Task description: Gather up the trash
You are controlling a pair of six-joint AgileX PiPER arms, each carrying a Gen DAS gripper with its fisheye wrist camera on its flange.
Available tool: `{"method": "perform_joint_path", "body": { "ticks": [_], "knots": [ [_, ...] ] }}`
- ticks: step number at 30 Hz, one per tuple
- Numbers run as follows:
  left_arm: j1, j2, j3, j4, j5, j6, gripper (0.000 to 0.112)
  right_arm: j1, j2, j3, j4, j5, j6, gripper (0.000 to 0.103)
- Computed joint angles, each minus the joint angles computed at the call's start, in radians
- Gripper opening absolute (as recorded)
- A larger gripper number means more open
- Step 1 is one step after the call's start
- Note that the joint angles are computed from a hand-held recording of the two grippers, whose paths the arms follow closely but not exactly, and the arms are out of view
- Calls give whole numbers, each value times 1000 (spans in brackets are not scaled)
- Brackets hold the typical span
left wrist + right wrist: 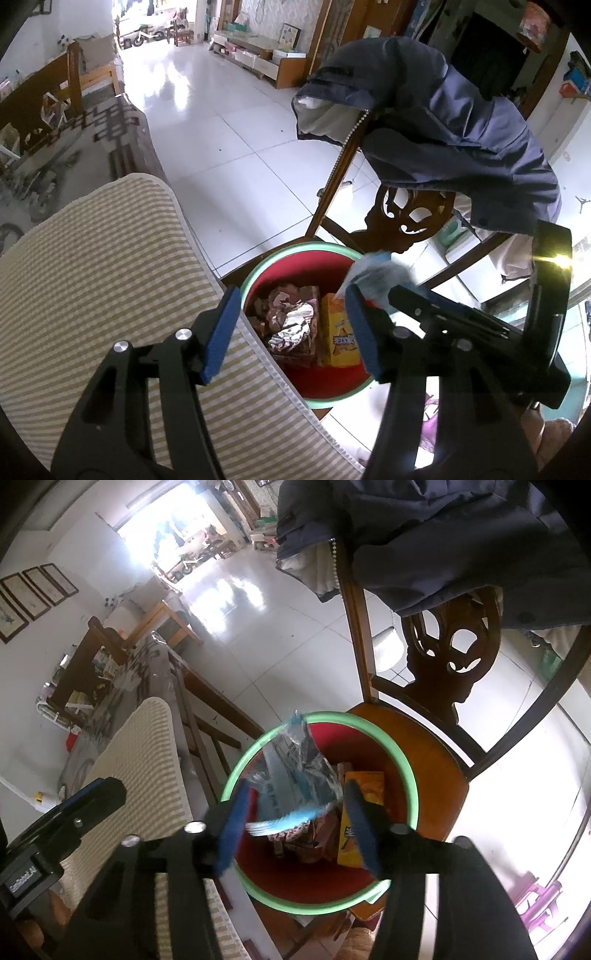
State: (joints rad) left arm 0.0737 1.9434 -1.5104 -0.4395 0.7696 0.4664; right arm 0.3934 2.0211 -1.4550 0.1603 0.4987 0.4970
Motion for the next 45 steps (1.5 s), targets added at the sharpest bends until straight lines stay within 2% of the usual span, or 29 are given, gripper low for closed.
{"method": "perform_joint_path", "body": {
  "ticks": [8, 14, 17, 19, 22, 26, 29, 33, 36, 38, 40, 42, 45],
  "knots": [
    [23, -48, 57, -13, -30, 19, 60, 21, -20, 22, -33, -21, 51, 70],
    [86, -112, 133, -61, -50, 97, 66, 73, -25, 4, -87, -18, 126, 72],
    [144, -145, 157, -109, -40, 162, 67, 128, -32, -23, -184, -9, 232, 74],
    [194, -166, 166, -148, -28, 217, 72, 167, -34, -44, -259, -2, 321, 75],
    [287, -191, 167, -229, 13, 316, 74, 233, -39, -79, -390, 8, 469, 79],
    [417, -235, 178, -314, 28, 445, 86, 342, -28, -166, -589, 58, 669, 84],
    [508, -254, 175, -384, 42, 540, 97, 439, -6, -251, -772, 127, 831, 91],
    [658, -290, 178, -523, 67, 732, 97, 573, 58, -412, -982, 271, 971, 96],
    [744, -303, 165, -598, 102, 839, 97, 650, 134, -572, -1063, 391, 952, 96],
    [783, -300, 145, -615, 137, 866, 97, 695, 220, -748, -1087, 509, 878, 96],
    [827, -306, 139, -657, 163, 917, 97, 725, 289, -883, -1117, 591, 823, 96],
    [872, -328, 164, -733, 167, 1005, 97, 757, 319, -927, -1188, 619, 854, 96],
    [927, -338, 162, -788, 210, 1055, 98, 793, 308, -879, -1303, 630, 1008, 96]
  ]
}}
